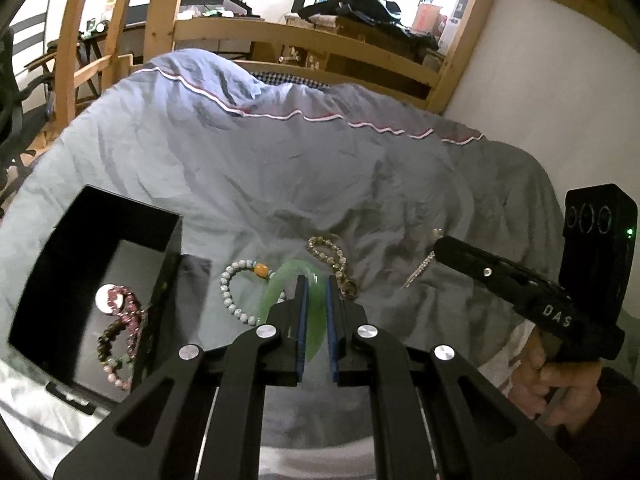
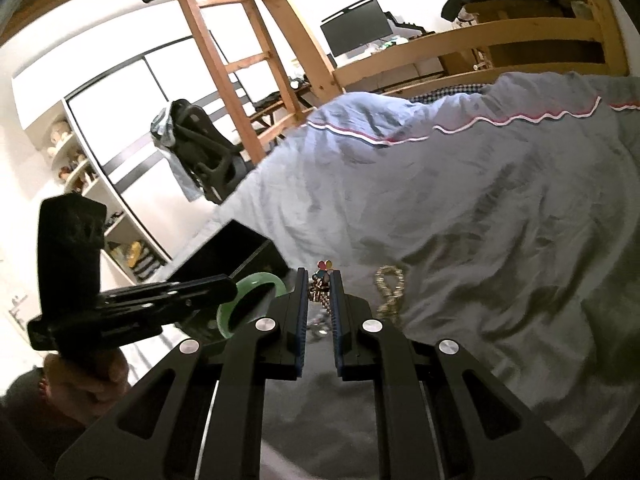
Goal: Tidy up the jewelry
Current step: 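Lift the jade bangle and gold charm bracelet and carry them toward the box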
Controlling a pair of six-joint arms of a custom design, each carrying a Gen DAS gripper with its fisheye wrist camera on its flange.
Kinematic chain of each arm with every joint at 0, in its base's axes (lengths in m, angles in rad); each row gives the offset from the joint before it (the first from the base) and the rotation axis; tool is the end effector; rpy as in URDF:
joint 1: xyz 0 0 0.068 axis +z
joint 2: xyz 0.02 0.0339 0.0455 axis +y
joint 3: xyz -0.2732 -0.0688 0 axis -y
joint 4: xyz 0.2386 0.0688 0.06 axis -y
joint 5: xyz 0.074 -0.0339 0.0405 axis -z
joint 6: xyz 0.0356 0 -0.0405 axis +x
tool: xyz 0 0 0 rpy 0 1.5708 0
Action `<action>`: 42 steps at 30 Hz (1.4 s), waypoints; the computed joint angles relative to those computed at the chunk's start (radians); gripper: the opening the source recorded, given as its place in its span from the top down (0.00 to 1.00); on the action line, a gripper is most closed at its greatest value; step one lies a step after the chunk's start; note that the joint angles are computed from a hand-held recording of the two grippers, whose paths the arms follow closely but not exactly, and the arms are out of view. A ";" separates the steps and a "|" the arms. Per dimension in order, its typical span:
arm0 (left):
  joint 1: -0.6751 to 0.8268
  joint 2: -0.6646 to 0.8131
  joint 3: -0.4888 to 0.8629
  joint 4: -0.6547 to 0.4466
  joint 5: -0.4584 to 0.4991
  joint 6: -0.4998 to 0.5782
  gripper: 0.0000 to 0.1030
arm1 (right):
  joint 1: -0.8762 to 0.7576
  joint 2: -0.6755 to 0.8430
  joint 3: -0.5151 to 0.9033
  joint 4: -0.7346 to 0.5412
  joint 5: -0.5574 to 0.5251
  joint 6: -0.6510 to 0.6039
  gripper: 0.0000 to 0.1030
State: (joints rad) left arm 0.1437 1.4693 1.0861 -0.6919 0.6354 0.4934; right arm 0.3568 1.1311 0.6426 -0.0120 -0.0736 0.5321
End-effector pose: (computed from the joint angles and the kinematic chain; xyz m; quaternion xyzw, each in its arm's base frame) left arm 0.2850 0.0199 0.2614 0.2357 0.8936 -0.2146 0.3162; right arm 0.2227 0.0858 0.2492 0.0566 0.8580 0.2477 0.4465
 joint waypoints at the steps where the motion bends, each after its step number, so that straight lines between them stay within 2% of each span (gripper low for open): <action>1: 0.020 -0.007 0.007 -0.021 0.014 0.015 0.92 | 0.010 -0.008 0.005 -0.009 0.004 0.004 0.89; 8: 0.127 -0.018 0.062 -0.115 0.077 0.081 0.93 | 0.079 -0.035 0.050 -0.062 0.027 0.041 0.89; 12: 0.185 0.019 0.141 -0.191 0.144 0.113 0.93 | 0.124 -0.009 0.091 -0.078 0.041 0.052 0.89; 16: 0.214 0.055 0.188 -0.215 0.152 0.129 0.93 | 0.167 0.038 0.143 -0.093 0.071 0.050 0.89; 18: 0.198 0.061 0.175 -0.203 0.093 0.150 0.91 | 0.178 0.048 0.150 -0.091 0.083 0.052 0.89; 19: 0.179 0.058 0.151 -0.184 0.050 0.169 0.86 | 0.180 0.050 0.150 -0.091 0.087 0.051 0.89; 20: 0.151 0.052 0.117 -0.159 0.001 0.186 0.63 | 0.181 0.051 0.149 -0.093 0.095 0.052 0.89; 21: 0.134 0.048 0.093 -0.141 -0.027 0.195 0.32 | 0.179 0.051 0.150 -0.098 0.099 0.052 0.89; 22: 0.096 0.033 0.040 -0.088 -0.077 0.188 0.24 | 0.176 0.050 0.149 -0.106 0.105 0.051 0.89; 23: 0.058 0.026 -0.001 -0.045 -0.126 0.179 0.22 | 0.173 0.046 0.146 -0.113 0.110 0.050 0.89; 26: -0.073 0.071 -0.075 0.030 -0.271 0.150 0.21 | 0.155 0.017 0.129 -0.129 0.113 0.056 0.89; 31: -0.186 0.208 -0.133 0.136 -0.465 0.113 0.18 | 0.138 -0.034 0.108 -0.146 0.112 0.055 0.89; 32: -0.183 0.220 -0.137 0.151 -0.460 0.109 0.18 | 0.137 -0.042 0.104 -0.146 0.111 0.057 0.89; 34: -0.161 0.224 -0.114 0.122 -0.419 0.109 0.28 | 0.136 -0.049 0.104 -0.145 0.109 0.057 0.89; 37: -0.104 0.220 -0.065 0.054 -0.326 0.110 0.27 | 0.131 -0.054 0.103 -0.142 0.103 0.055 0.89; 42: -0.049 0.144 -0.043 0.008 -0.245 0.137 0.27 | 0.128 -0.057 0.105 -0.139 0.096 0.056 0.89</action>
State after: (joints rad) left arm 0.0950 1.6135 1.0430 -0.6842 0.3907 0.6304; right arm 0.4849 1.0746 0.7473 -0.1513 0.0227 0.5886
